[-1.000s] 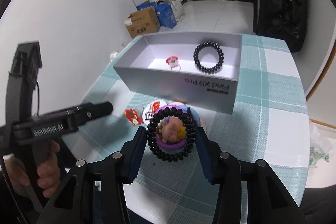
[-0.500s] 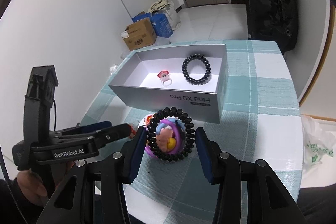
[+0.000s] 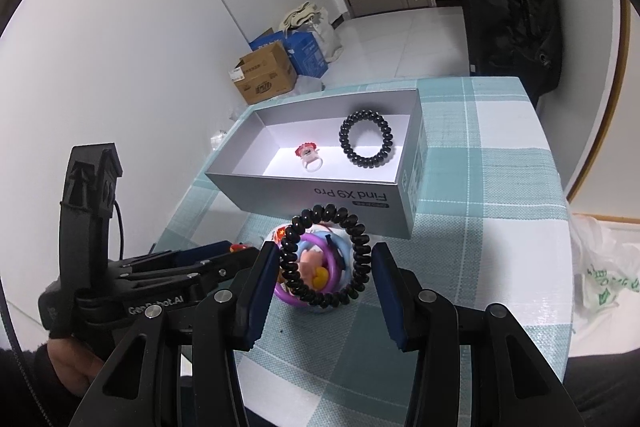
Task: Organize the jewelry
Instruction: 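Grasp the second black beaded bracelet with the right tool, then grasp the red charm with the left tool while the right tool lifts the bracelet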
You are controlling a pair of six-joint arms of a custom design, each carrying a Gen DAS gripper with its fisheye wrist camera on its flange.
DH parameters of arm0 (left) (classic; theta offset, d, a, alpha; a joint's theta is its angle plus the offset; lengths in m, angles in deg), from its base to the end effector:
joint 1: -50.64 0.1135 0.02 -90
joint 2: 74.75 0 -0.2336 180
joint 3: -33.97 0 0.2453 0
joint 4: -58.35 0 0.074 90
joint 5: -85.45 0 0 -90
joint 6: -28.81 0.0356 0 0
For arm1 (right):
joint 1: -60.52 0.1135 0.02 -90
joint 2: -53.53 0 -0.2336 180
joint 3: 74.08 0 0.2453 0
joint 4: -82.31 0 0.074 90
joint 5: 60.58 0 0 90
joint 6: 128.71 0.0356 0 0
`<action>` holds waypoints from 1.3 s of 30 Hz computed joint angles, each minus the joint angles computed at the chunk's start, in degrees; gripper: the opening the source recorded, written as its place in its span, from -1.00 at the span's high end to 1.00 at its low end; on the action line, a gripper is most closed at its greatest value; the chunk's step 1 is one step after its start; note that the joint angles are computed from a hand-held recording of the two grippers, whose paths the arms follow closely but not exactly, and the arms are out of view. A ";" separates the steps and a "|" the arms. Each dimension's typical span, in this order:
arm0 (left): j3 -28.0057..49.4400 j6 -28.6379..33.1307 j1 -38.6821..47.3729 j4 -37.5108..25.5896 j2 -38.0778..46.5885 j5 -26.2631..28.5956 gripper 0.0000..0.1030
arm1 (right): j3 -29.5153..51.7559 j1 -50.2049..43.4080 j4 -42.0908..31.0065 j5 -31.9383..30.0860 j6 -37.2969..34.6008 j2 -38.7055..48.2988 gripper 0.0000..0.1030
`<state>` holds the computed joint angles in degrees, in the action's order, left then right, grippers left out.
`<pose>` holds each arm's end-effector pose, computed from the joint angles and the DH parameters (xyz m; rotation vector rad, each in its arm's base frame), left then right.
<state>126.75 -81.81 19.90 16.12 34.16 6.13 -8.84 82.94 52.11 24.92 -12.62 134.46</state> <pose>0.3306 -0.2043 0.1736 0.3059 2.6528 -0.5527 0.2721 0.1153 0.1992 0.0391 2.4256 0.4906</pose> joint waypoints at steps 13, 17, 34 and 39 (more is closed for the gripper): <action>-0.99 1.13 0.02 1.37 -1.27 0.79 0.73 | -0.52 0.26 0.50 0.59 0.19 -0.80 0.11; -3.30 1.23 -0.10 3.12 -4.08 0.60 0.73 | -0.50 0.38 0.58 0.83 0.25 -0.89 0.11; -0.89 0.52 2.10 5.88 -6.27 3.08 0.73 | 3.06 -0.79 3.19 -1.82 0.69 0.81 0.11; 2.22 1.50 2.68 6.23 -4.42 2.85 0.73 | 6.89 -1.62 3.24 -2.70 -0.26 3.19 0.11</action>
<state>128.97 -80.31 22.58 22.35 29.74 8.98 -1.95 81.32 55.35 22.23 -12.88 137.65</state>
